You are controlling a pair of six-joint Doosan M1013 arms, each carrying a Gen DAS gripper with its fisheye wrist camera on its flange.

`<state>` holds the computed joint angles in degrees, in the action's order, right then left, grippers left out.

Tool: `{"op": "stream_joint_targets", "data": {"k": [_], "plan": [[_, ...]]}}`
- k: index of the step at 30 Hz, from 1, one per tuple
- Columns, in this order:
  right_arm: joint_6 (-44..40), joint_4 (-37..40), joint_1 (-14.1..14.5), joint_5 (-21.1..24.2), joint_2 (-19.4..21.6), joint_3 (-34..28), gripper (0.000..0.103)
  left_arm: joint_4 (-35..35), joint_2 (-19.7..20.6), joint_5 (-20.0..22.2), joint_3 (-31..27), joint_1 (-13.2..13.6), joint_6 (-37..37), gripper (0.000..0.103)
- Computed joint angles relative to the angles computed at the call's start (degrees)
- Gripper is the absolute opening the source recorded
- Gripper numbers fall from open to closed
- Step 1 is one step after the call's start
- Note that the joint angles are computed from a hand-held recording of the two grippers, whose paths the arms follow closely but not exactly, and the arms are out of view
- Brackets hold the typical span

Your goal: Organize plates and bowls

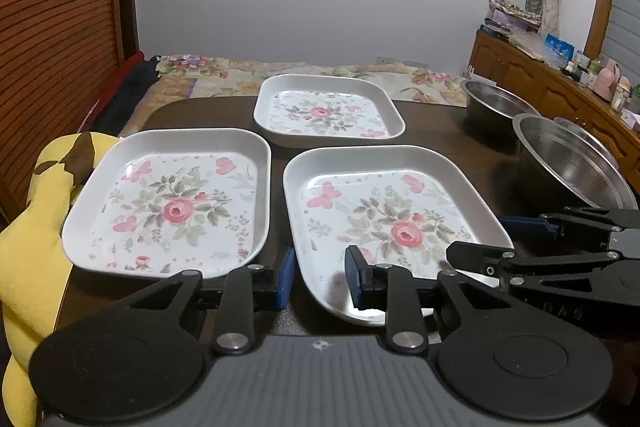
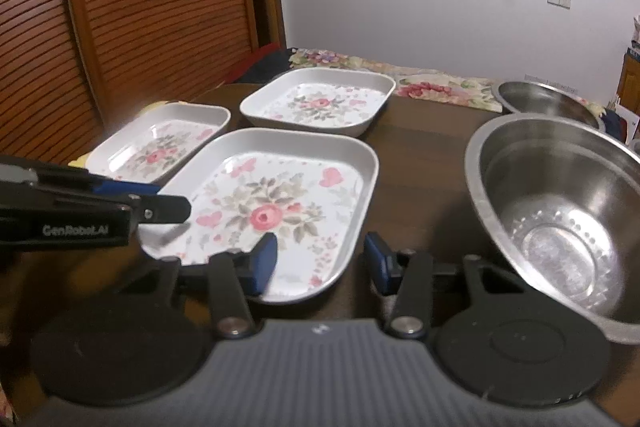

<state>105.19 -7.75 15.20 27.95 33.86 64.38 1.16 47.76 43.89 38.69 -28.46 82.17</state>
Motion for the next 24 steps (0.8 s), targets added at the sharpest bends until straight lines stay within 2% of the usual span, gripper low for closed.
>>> {"op": "stream_joint_targets", "data": {"k": [5, 11, 15, 24], "plan": [[1.4, -1.3, 0.1, 0.5, 0.6, -0.8, 0.044, 0.3, 0.6, 0.8, -0.9, 0.1, -0.5, 0.019], [2.6, -2.2, -0.1, -0.5, 0.2, 0.1, 0.031, -0.6, 0.3, 0.0, 0.0, 0.3, -1.0, 0.014], [0.6, 0.8, -0.5, -0.6, -0.4, 0.7, 0.026, -1.2, -0.7, -0.2, 1.5, 0.3, -0.6, 0.014], [0.3, 3.2, -0.4, -3.2, -3.1, 4.6, 0.025, -1.2, -4.8, -4.2, 7.7, -0.3, 0.1, 0.015]]}}
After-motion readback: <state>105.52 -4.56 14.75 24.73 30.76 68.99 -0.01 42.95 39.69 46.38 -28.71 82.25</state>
